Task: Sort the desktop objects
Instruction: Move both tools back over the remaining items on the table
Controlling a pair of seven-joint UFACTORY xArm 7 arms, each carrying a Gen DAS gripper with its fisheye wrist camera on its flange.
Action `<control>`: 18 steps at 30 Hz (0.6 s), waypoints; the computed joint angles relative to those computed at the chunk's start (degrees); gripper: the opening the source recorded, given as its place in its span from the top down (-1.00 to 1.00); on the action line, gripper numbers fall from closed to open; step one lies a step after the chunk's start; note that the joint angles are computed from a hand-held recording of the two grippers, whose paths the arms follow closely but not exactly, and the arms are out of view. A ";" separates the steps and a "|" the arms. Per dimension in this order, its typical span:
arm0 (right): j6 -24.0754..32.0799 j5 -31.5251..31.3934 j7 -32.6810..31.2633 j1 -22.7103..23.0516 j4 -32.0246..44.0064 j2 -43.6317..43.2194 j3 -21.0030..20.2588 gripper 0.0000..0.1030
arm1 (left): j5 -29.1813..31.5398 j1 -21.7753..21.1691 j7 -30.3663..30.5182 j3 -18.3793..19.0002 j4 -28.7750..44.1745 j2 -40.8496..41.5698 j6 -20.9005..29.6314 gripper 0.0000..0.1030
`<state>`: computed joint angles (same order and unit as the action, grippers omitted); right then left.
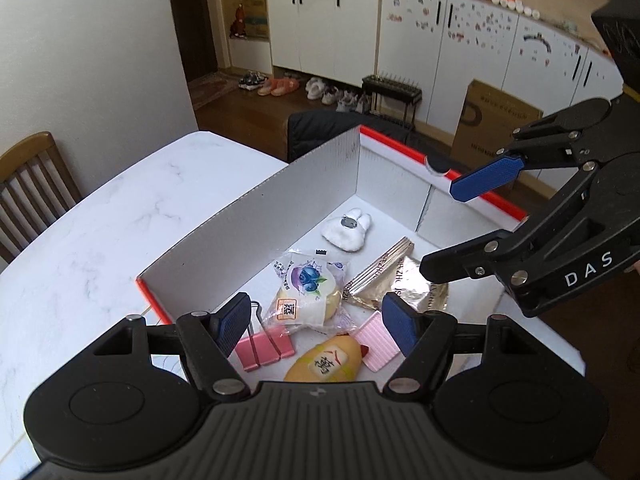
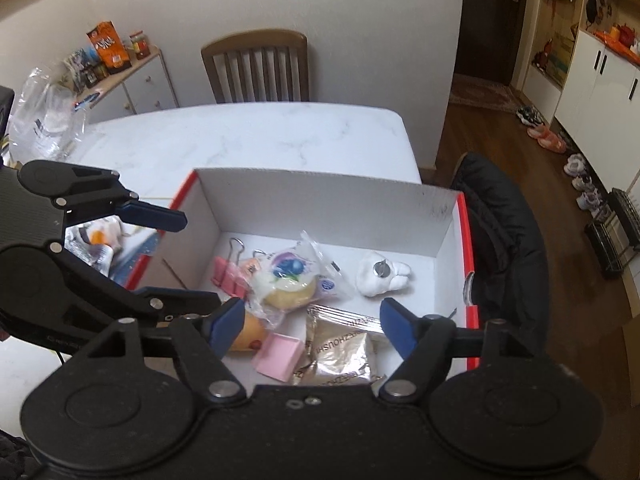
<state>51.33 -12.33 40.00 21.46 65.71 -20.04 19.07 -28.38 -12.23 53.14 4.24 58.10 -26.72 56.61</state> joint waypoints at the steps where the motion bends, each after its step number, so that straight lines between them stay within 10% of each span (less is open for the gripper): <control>1: -0.04 -0.10 0.17 0.08 0.08 -0.17 0.19 -0.51 | -0.36 0.06 0.05 0.42 -0.10 -0.53 0.46 -0.50; 18: -0.23 -6.06 10.36 1.42 2.59 0.98 5.34 -0.67 | -3.99 2.14 4.25 7.24 -2.75 -8.72 7.52 -0.71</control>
<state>51.10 -18.39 50.36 22.88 68.30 -19.06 24.42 -32.36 -10.09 57.39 11.49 55.35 -35.44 64.13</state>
